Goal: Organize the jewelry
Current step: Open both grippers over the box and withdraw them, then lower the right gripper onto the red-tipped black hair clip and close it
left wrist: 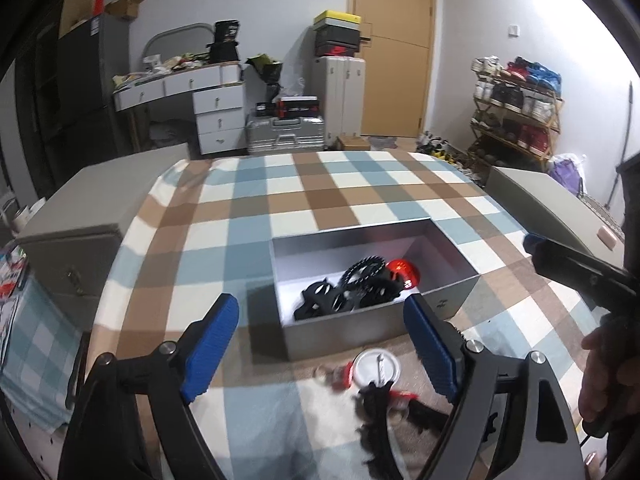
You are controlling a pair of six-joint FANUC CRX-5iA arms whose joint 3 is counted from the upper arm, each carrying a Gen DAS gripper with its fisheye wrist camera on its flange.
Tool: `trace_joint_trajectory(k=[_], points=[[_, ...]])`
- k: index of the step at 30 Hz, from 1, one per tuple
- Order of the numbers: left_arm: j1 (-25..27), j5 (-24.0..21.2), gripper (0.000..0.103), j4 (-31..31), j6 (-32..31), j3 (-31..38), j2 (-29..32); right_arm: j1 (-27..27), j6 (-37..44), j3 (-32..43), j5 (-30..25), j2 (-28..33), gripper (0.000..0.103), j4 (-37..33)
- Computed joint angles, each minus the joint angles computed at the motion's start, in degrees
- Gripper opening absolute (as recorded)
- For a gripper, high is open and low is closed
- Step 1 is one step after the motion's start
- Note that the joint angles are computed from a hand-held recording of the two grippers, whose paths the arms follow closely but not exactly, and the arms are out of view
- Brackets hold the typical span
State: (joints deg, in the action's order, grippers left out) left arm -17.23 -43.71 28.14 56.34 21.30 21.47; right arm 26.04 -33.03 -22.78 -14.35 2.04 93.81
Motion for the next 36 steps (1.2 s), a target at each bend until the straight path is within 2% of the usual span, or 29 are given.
trace_joint_trajectory(k=[4,9,17,20,24,28,34,36], points=[[1.0,1.2,0.088,0.9,0.9,-3.9,-1.9,1.1,0.1,-0.8,-0.4,-0.1,0.096,-1.0],[2.0,-0.3,0.089,1.1,1.0,-6.9,-3.0,2.3,0.9,-1.3,0.0,0.4,0.098,-3.0],[2.6,-2.9,0.089,-3.2,1.8,-8.8,-4.0,6.9,11.7,-0.2,-3.6,2.4,0.098,-17.2],[2.9,-3.8,0.089,-3.7,2.6,-9.3,-4.1,7.9,16.3,1.0,-3.0,3.2,0.098,-23.2],[3.2,-3.8,0.089,-2.9,2.2,-10.3,-4.5,10.4,25.8,4.2,-4.2,5.1,0.098,-33.1],[3.7,-3.7,0.089,-2.5,2.2,-11.0,-4.9,11.3,29.7,5.8,-3.5,6.6,0.097,-35.7],[4.4,-5.4,0.089,-2.5,3.4,-10.5,-4.2,12.9,38.5,9.1,-4.3,8.8,0.087,-44.2],[4.4,-5.3,0.089,-2.5,3.2,-10.8,-4.4,12.9,39.7,9.8,-4.1,9.3,0.079,-45.9]])
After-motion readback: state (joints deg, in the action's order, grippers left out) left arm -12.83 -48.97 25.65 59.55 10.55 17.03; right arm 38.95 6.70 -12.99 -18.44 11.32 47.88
